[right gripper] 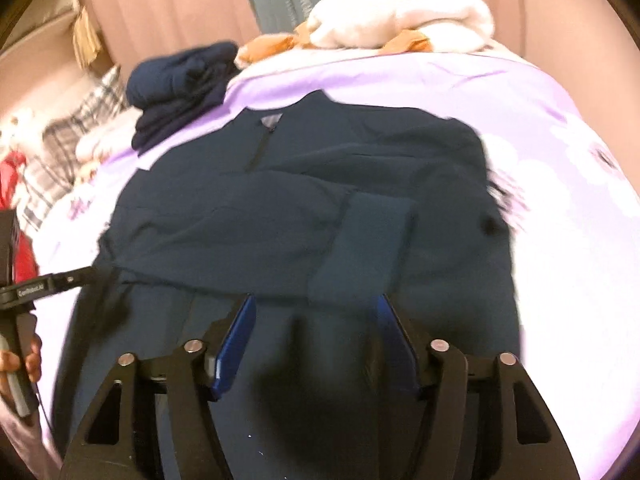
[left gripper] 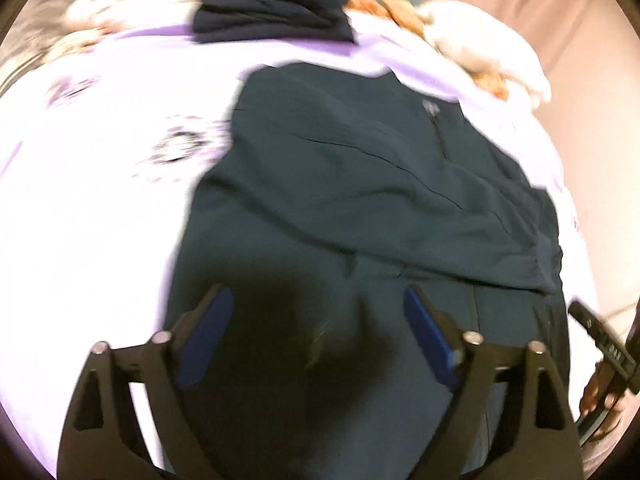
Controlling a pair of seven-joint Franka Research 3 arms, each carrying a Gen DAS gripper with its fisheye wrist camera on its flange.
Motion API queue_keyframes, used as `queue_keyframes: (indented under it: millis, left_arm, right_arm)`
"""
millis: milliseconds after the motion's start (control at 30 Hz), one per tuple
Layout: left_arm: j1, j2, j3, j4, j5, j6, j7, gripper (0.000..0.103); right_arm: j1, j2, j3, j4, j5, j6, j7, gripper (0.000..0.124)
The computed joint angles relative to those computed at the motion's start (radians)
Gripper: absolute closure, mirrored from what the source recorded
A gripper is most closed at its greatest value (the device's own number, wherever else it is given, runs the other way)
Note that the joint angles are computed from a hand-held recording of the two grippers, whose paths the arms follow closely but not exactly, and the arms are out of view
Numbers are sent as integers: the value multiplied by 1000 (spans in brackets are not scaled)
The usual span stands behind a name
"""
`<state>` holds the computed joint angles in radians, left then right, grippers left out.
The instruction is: Fold large clothes
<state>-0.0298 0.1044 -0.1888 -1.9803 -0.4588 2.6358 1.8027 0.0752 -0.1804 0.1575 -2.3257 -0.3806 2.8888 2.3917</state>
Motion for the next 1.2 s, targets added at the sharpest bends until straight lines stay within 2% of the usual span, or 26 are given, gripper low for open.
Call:
queue_keyframes:
  millis: [100, 267, 467, 533, 667, 733, 833, 933, 1000, 1200]
  left_arm:
    - [24, -105, 25, -117, -117, 9, 48, 5]
    - [15, -261, 126, -298, -210, -44, 75, 3]
    - [-6, -380, 256, -426, -421, -179, 192, 2]
    - [-3, -396, 289, -440, -495, -260, 245, 3]
    - [17, -419, 299, -459, -554, -371, 317, 2]
    - [28, -420, 301, -464, -576, -428, 346, 2]
    - [51, -421, 300, -478, -585, -483, 372, 2]
    - [69, -405, 297, -475, -607, -520, 398, 2]
    - [78, -391, 292, -468, -633, -539, 410, 2]
    - [105, -308, 267, -402, -695, -622, 444, 2]
  right_arm:
    - [21, -132, -9, -141, 103, 23, 1, 59]
    - [-7, -326, 50, -314, 212, -32, 29, 58]
    - [11, -460, 48, -441, 354, -56, 22, 57]
    - [27, -493, 40, -476, 399, -51, 11, 57]
    - [39, -523, 44, -507, 457, -57, -4, 57]
    - [76, -540, 15, -528, 498, -55, -32, 57]
    - [121, -579, -10, -566, 554, -51, -69, 57]
    - [197, -582, -75, -590, 627, -40, -145, 57]
    - [201, -581, -65, -590, 653, -41, -165, 55]
    - [278, -497, -126, -565, 762, 59, -269, 54]
